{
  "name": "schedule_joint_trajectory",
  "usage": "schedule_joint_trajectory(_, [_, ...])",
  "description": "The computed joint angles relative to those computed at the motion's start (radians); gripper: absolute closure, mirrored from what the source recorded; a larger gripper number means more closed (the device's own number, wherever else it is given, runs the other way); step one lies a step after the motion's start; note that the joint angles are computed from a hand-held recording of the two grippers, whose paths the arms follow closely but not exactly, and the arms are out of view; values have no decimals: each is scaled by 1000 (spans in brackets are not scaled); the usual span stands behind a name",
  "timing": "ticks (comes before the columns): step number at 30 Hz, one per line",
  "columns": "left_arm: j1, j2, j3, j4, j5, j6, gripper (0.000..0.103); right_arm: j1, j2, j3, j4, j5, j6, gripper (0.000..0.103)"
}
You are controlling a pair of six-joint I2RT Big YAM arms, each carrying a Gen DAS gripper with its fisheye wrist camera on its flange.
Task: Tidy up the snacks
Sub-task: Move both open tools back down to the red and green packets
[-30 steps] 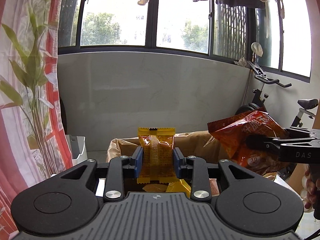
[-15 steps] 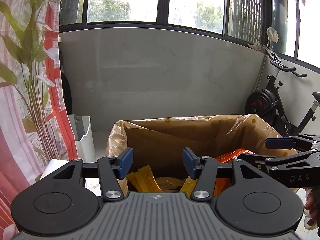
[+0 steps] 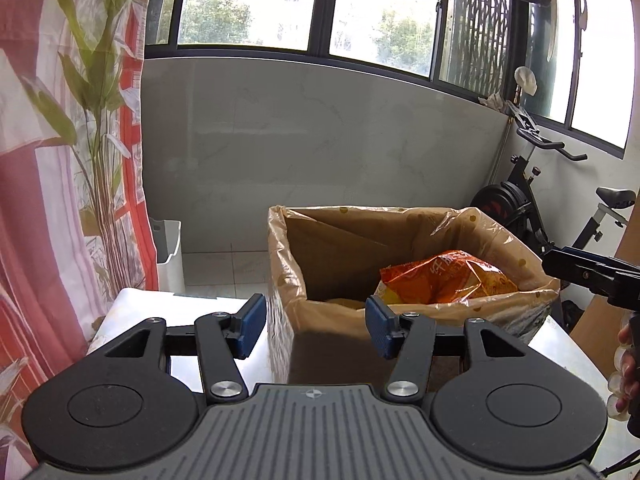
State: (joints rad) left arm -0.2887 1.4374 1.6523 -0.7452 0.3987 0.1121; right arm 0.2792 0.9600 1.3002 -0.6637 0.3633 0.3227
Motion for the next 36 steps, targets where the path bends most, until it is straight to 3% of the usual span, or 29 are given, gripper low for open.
schedule_joint_trajectory(4, [45, -36, -68, -8, 19, 23, 46, 101, -62, -89, 44, 118, 72, 14])
schedule_joint_trajectory(8, [72, -49, -121, -20, 31, 49, 46, 184, -86, -153, 17, 179, 156, 14])
schedule_joint_trajectory(13, [89, -51, -183, -13, 31, 67, 46, 221, -46, -172, -85, 129, 244, 15])
schedule_joint_trajectory(18, [105, -59, -241, -12, 36, 88, 46, 226, 35, -175, -144, -43, 274, 15])
schedule_joint_trajectory(23, [130, -63, -286, -14, 40, 74, 46, 237, 132, -136, -224, -163, 120, 23])
schedule_joint_trajectory(27, [146, -67, -314, -17, 44, 59, 46, 258, 174, -117, -277, -144, -51, 24])
schedule_joint_trajectory(36, [148, -72, -332, -22, 44, 52, 46, 241, 218, -108, -242, -186, -184, 28])
